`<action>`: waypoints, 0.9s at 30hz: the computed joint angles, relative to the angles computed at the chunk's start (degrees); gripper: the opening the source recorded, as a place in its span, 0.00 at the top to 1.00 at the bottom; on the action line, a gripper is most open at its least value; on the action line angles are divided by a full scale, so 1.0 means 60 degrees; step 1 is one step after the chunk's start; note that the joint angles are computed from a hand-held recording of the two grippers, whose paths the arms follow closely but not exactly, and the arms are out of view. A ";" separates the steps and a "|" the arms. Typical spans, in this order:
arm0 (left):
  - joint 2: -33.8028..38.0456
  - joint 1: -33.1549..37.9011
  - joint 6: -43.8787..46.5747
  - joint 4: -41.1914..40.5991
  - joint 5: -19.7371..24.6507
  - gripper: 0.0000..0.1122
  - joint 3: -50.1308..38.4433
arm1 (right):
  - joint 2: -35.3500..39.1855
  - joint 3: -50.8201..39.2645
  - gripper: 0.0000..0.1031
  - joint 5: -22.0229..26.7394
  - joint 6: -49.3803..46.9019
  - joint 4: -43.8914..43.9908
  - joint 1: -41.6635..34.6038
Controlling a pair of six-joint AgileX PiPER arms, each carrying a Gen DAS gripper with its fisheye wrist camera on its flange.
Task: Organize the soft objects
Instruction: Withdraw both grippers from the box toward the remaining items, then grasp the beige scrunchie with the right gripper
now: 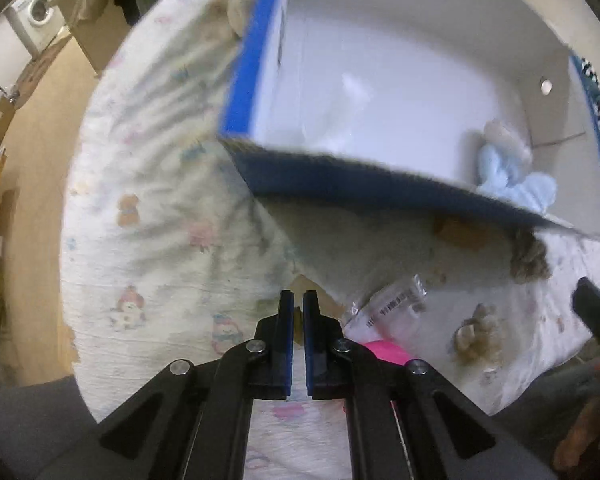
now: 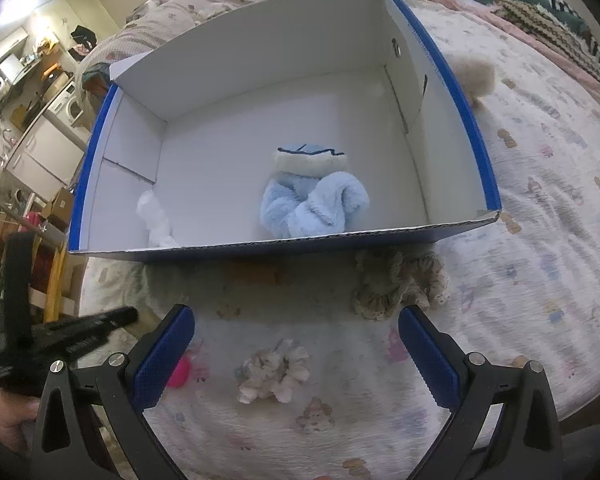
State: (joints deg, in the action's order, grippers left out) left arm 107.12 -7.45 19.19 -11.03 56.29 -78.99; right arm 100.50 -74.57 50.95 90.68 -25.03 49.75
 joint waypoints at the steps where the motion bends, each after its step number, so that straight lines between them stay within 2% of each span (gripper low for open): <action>1: -0.0054 0.0123 0.0075 -0.0132 0.0089 0.96 -0.0033 | -0.0014 0.0039 0.00 -0.0085 0.0001 0.0045 -0.0023; 5: -0.0220 0.0627 0.0318 -0.0430 0.0341 0.96 -0.0099 | -0.0096 0.0342 0.00 -0.0669 -0.0113 0.0471 -0.0210; 9: -0.0430 0.0734 0.0175 -0.0298 0.0170 0.96 0.0008 | -0.0351 0.1204 0.00 -0.2232 -0.0599 0.1692 -0.0659; 10: -0.0436 0.0732 0.0155 -0.0286 0.0150 0.96 -0.0036 | -0.0316 0.1290 0.00 -0.2359 -0.0727 0.2018 -0.0746; 14: -0.0569 0.0755 0.0411 -0.0370 -0.0062 0.96 0.0126 | 0.0209 0.1270 0.00 -0.2767 -0.2676 0.4248 -0.1150; 16: -0.0733 0.0745 0.0460 -0.0310 -0.0129 0.96 0.0275 | 0.0606 0.0852 0.00 -0.2549 -0.3391 0.4647 -0.1147; 19: -0.0770 0.0649 0.0385 -0.0220 -0.0241 0.96 0.0332 | 0.1239 0.0102 0.09 -0.1961 -0.3985 0.4812 -0.1032; 20: -0.0797 0.0647 0.0385 -0.0184 -0.0259 0.96 0.0353 | 0.1408 -0.0132 0.12 -0.1744 -0.4071 0.4799 -0.1005; 23: -0.0845 0.0584 0.0274 -0.0068 -0.0353 0.96 0.0425 | 0.1972 -0.0899 0.12 -0.0978 -0.4124 0.4486 -0.0851; 24: -0.0839 0.0586 0.0253 -0.0047 -0.0351 0.96 0.0413 | 0.1993 -0.0792 0.14 -0.0983 -0.4087 0.4364 -0.0772; 25: -0.0826 0.0586 0.0231 -0.0029 -0.0355 0.96 0.0403 | 0.2089 -0.0891 0.17 -0.0873 -0.4125 0.4279 -0.0736; 27: -0.0828 0.0587 0.0181 0.0013 -0.0359 0.96 0.0398 | 0.2305 -0.1179 0.38 -0.0598 -0.4342 0.4269 -0.0694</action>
State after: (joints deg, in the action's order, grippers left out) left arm 102.16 -3.92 20.28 -10.95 54.14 -76.60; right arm 114.33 -81.64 47.36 64.63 0.58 45.59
